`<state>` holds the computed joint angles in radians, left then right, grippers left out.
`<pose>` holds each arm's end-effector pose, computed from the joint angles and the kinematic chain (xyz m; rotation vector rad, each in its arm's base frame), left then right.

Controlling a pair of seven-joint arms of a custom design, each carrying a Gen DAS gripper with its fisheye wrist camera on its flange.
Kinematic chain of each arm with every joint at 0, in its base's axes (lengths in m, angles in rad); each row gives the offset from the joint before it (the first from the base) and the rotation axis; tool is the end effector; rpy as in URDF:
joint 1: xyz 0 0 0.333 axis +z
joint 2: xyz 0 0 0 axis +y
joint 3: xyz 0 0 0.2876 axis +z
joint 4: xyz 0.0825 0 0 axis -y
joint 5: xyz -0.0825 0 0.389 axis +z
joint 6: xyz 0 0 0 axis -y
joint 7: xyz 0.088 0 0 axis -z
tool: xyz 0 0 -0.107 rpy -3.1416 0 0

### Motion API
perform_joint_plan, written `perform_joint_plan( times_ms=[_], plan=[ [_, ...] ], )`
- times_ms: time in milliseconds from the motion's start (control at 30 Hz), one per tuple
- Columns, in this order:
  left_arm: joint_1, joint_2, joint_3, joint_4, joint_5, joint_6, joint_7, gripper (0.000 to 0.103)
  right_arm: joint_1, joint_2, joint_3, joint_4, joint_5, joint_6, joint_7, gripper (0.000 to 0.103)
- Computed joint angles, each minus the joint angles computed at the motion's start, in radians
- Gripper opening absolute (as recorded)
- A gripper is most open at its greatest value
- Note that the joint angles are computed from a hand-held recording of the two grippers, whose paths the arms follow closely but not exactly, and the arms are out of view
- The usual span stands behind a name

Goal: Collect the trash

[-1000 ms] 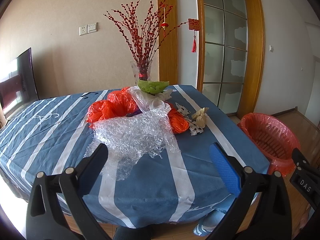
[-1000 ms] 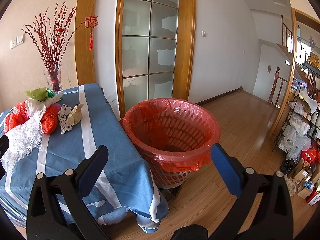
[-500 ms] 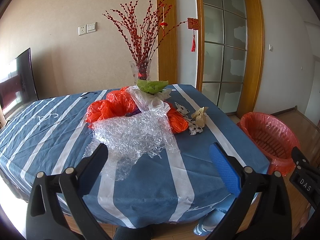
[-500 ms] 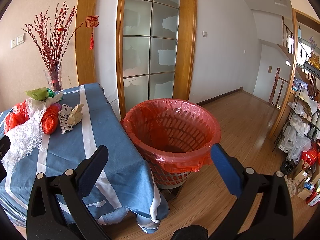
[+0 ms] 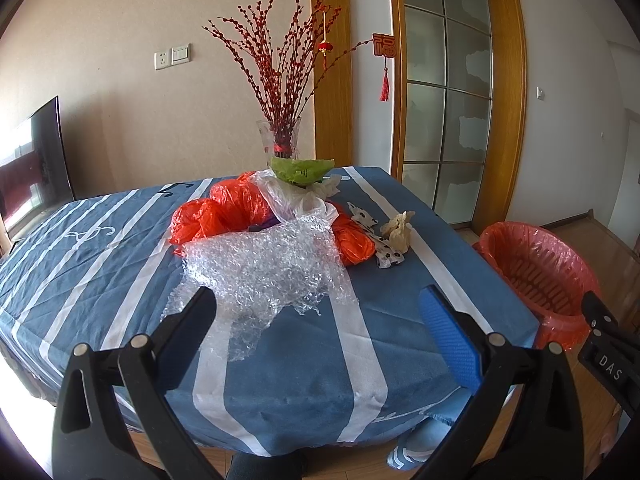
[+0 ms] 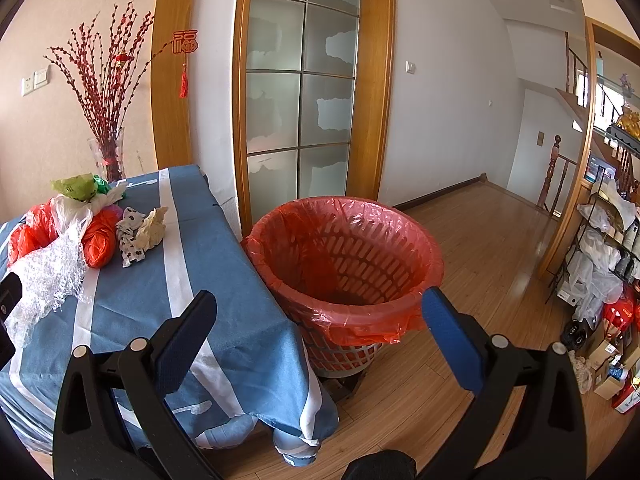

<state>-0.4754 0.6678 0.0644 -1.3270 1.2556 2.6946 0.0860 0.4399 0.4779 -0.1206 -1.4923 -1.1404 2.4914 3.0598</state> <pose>0.6771 -0.3427 0.3764 -1.5861 1.5095 -0.8645 0.6812 0.2459 0.4251 -1.3353 1.9322 -1.1346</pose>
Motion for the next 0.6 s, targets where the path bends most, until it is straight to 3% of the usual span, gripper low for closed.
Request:
perform_joint_plan(
  times_ms=[600],
  plan=[
    [-0.001, 0.004, 0.002, 0.001, -0.002, 0.005, 0.001, 0.099, -0.001, 0.002, -0.001, 0.001, 0.005, 0.004, -0.003, 0.101]
  ],
)
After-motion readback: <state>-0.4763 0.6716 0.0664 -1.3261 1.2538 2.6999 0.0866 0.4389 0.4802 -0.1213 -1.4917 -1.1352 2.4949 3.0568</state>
